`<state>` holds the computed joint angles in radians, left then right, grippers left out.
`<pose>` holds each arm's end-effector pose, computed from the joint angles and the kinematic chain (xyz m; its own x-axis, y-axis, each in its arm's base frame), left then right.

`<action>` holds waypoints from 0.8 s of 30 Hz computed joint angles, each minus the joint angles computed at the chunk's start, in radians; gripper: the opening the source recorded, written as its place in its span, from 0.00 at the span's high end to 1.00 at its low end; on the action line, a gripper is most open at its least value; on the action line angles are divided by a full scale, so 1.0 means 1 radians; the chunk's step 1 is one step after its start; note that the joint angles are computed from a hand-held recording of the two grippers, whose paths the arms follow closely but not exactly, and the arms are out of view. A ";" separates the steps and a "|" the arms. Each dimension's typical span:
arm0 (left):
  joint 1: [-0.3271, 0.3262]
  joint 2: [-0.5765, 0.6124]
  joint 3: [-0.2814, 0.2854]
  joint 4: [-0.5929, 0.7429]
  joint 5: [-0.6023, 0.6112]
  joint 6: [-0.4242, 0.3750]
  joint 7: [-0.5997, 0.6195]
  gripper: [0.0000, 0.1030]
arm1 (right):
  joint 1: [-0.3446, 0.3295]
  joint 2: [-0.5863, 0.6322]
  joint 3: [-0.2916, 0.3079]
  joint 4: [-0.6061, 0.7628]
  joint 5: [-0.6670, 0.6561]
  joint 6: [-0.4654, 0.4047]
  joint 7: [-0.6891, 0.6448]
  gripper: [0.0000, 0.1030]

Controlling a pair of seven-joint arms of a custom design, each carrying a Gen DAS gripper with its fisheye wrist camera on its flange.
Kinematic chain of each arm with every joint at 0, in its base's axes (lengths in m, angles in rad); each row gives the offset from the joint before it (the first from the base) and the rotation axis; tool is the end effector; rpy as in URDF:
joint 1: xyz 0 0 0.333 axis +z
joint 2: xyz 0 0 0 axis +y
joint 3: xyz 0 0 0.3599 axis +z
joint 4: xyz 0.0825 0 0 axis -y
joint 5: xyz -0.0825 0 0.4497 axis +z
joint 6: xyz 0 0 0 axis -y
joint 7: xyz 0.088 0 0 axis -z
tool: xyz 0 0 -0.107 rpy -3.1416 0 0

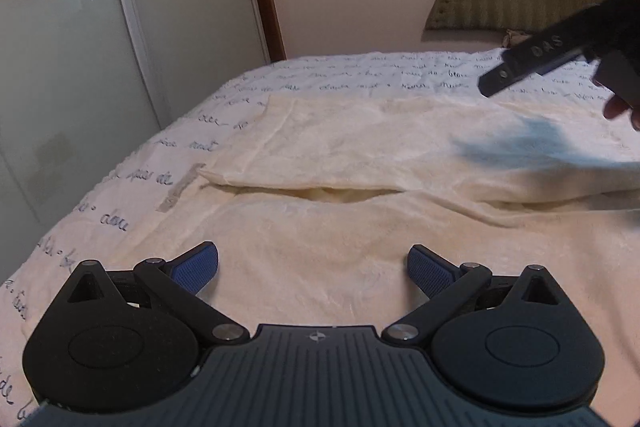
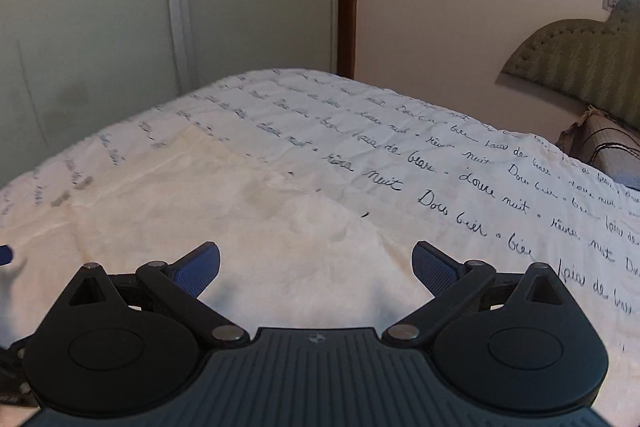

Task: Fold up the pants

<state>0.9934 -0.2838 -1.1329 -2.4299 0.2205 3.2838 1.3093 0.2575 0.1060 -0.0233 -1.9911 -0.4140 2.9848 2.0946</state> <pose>0.5514 -0.1255 0.4606 -0.1221 -0.9718 -0.2019 -0.5380 0.2357 -0.8093 0.6605 0.1872 0.5231 0.1138 -0.9923 -0.0482 -0.6206 -0.0331 -0.7834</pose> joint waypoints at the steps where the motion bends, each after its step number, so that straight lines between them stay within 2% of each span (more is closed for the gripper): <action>1: -0.005 0.014 0.003 0.002 0.004 -0.010 0.004 0.00 | -0.017 0.038 0.018 0.048 0.053 -0.037 -0.071 0.00; 3: -0.008 0.033 0.006 -0.001 0.014 -0.005 0.006 0.00 | -0.033 0.109 0.025 0.121 0.092 -0.040 -0.152 0.00; 5: -0.026 0.049 0.024 -0.003 0.013 0.000 0.012 0.00 | -0.107 0.172 0.108 0.190 0.270 -0.073 -0.335 0.01; 6: -0.027 0.058 0.024 -0.001 0.010 -0.001 0.017 0.00 | -0.127 0.207 0.128 0.232 0.326 -0.098 -0.392 0.01; 7: -0.033 0.065 0.028 -0.001 0.008 -0.004 0.022 0.00 | -0.123 0.230 0.121 0.261 0.342 -0.124 -0.413 0.01; 9: -0.031 0.075 0.025 0.003 0.008 -0.010 0.025 0.00 | -0.126 0.282 0.119 0.346 0.392 -0.260 -0.469 0.01; 10: -0.034 0.079 0.027 0.005 0.009 -0.011 0.024 0.00 | -0.147 0.301 0.139 0.367 0.452 -0.301 -0.517 0.00; 13: -0.039 0.084 0.033 0.008 0.014 -0.015 0.019 0.00 | -0.200 0.297 0.190 0.327 0.602 -0.237 -0.678 0.00; 15: -0.038 0.084 0.034 0.009 0.019 -0.016 0.016 0.00 | -0.196 0.284 0.186 0.306 0.643 -0.221 -0.726 0.04; 16: -0.055 0.085 0.051 0.009 0.020 -0.019 0.014 0.00 | -0.194 0.275 0.187 0.292 0.665 -0.204 -0.758 0.10; 17: -0.083 0.088 0.078 0.010 0.021 -0.026 0.013 0.00 | -0.203 0.266 0.203 0.279 0.704 -0.178 -0.813 0.41; 18: -0.108 0.093 0.106 0.014 0.024 -0.036 0.007 0.00 | -0.181 0.258 0.184 0.268 0.695 -0.144 -0.809 0.81; 20: -0.174 0.103 0.178 0.021 0.029 -0.055 -0.010 0.00 | -0.104 0.236 0.109 0.242 0.598 -0.109 -0.761 0.85; 22: -0.285 0.120 0.295 0.027 0.013 -0.068 -0.017 0.00 | 0.005 0.212 0.001 0.210 0.414 -0.075 -0.665 0.87; 24: -0.406 0.137 0.420 0.037 -0.015 -0.081 -0.004 0.00 | 0.088 0.175 -0.080 0.159 0.233 -0.031 -0.577 0.88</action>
<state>0.5869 -0.1469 -0.7127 -2.3929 0.2052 3.2025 1.3057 0.3458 0.2806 -0.1034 -1.8316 -0.1811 2.9543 1.5173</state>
